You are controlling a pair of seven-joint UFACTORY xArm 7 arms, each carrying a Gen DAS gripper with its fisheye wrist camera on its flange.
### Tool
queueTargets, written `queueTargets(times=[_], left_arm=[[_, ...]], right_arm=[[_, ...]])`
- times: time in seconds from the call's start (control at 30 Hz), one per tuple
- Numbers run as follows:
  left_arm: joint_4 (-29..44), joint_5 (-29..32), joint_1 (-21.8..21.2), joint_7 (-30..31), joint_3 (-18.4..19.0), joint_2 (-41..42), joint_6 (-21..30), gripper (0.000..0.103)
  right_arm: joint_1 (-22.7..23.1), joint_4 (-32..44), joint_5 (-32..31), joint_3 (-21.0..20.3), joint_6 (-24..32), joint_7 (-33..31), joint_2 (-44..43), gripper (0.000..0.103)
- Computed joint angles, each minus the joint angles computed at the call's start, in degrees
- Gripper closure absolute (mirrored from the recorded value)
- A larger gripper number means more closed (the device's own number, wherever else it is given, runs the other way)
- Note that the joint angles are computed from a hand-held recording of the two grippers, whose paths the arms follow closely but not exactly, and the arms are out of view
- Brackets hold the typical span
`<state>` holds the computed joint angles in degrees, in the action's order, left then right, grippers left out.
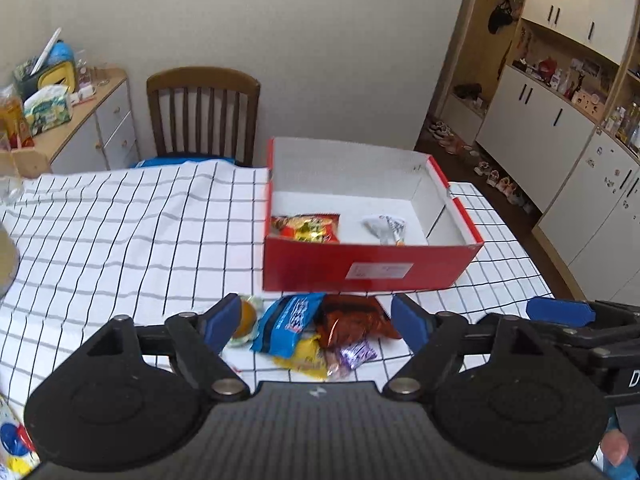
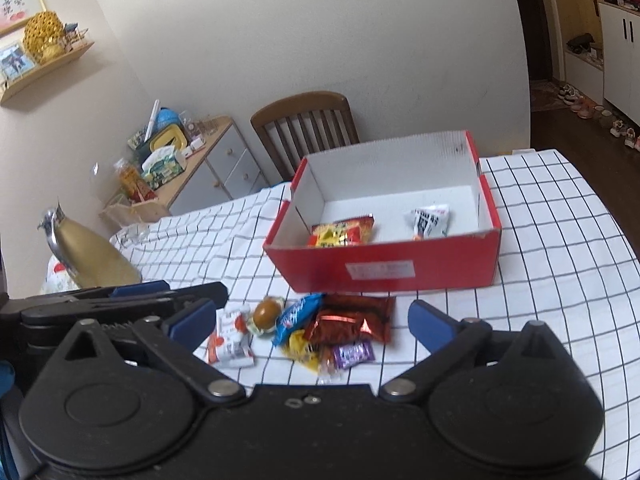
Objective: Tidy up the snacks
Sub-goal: 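Withdraw both tools from the box back to the remaining snacks, then grasp the orange-white pastry packet with the left tool while the right tool grasps the wooden stick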
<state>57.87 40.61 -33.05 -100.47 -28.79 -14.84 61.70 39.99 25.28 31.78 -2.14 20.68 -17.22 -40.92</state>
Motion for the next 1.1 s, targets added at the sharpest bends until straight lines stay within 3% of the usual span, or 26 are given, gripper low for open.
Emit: queueTargets(times=[0.17, 0.3, 0.63, 0.9, 1.1], left_arm=[[-2.8, -0.5, -0.8, -3.1, -1.2, -1.2, 2.3, 0.016], [-7.7, -4.1, -1.2, -5.6, -0.4, -3.8, -0.5, 0.016], [-15.2, -10.4, 0.5, -7.8, 0.0, -6.5, -1.6, 0.016], [-17.9, -11.7, 2.6, -7.7, 1.8, -5.0, -4.0, 0.016], [-19.5, -11.9, 4.4, -7.8, 4.1, -3.9, -6.6, 0.016]], right_arm=[[-0.1, -3.6, -0.2, 0.6, -0.7, 1.3, -1.7, 0.0], [-0.9, -6.2, -2.0, 2.0, -1.2, 3.2, -1.6, 0.0], [0.0, -9.4, -5.5, 2.2, -4.3, 6.7, 3.2, 0.001], [0.7, -6.6, -4.4, 1.2, -4.7, 8.2, 11.5, 0.013], [-0.2, -5.0, -3.5, 3.9, -4.0, 9.4, 15.4, 0.024]])
